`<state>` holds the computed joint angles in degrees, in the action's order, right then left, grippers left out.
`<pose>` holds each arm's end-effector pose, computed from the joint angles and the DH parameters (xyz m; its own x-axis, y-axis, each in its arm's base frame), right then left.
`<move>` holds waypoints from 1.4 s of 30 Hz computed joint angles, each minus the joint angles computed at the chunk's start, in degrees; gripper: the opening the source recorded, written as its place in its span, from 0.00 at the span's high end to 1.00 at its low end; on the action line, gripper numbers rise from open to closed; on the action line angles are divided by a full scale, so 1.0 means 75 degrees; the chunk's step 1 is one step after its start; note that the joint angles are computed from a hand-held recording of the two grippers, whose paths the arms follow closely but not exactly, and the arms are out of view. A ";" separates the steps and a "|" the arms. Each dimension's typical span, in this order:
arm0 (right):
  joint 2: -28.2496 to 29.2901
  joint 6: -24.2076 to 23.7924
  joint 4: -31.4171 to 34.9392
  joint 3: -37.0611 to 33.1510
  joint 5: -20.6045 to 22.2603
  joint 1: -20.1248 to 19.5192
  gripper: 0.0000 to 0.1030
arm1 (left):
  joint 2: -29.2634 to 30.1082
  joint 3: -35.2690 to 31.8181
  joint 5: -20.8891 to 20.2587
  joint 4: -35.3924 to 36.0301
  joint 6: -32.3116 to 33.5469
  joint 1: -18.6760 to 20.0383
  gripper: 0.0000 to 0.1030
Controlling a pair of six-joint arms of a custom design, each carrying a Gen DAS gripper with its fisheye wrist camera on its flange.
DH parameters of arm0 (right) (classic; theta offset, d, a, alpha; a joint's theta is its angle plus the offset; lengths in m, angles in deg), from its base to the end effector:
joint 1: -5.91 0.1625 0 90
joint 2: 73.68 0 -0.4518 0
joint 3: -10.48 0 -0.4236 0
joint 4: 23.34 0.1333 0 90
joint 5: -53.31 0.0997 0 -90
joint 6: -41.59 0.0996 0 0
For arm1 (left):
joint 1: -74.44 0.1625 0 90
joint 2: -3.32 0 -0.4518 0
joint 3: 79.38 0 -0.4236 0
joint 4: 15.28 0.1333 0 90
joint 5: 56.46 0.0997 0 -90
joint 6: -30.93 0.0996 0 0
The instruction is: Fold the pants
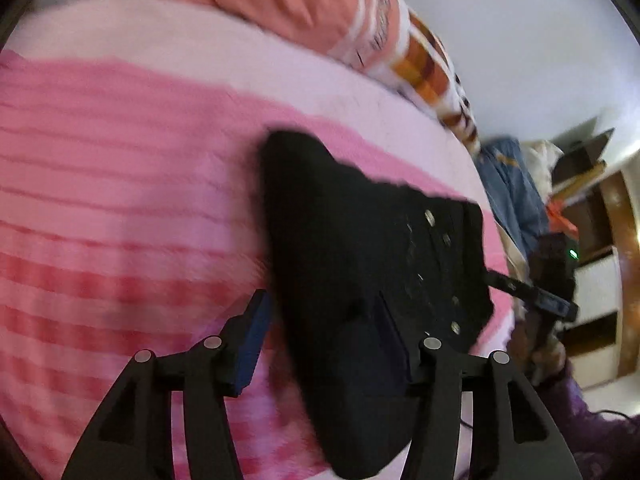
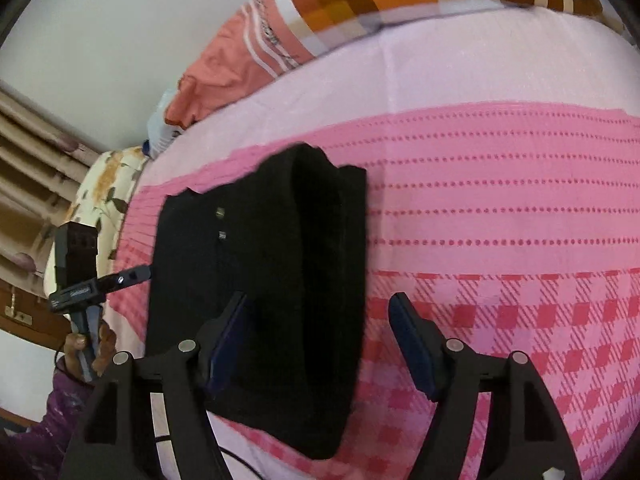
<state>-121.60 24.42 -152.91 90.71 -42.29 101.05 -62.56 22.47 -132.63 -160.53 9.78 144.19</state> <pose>0.1923 -0.7580 0.1857 -0.9219 -0.3651 0.1298 -0.3779 0.9213 -0.0922 -0.0788 -0.6675 0.2677 -0.9930 -0.0751 -0.0913 -0.0339 0.9205 -0.3894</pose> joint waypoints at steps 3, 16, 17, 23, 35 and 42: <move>0.0298 -0.0060 0.0246 -0.0229 0.0043 0.0033 0.33 | 0.0224 -0.0094 -0.0216 0.0078 0.0180 -0.0039 0.29; 0.0790 0.0316 0.0565 -0.0987 0.2035 0.0344 0.75 | -0.0042 0.0273 0.0305 -0.1481 0.0700 -0.0332 0.74; 0.0970 0.0347 0.0579 -0.1211 0.2180 0.0412 0.75 | -0.0069 0.0194 0.0497 -0.1481 0.0757 -0.0358 0.74; 0.2158 0.0428 0.0654 -0.2577 0.2494 0.0687 0.79 | -0.0392 -0.0218 0.1686 -0.1651 0.1079 -0.0187 0.74; 0.1620 -0.0417 -0.2742 -0.0664 0.0208 0.1303 0.60 | 0.0119 0.0152 0.6380 -0.1905 0.1611 -0.0588 0.22; 0.0877 -0.1630 -0.4908 0.0974 -0.0192 0.1887 0.20 | 0.0190 0.0674 0.7033 -0.4966 0.3298 -0.1599 0.06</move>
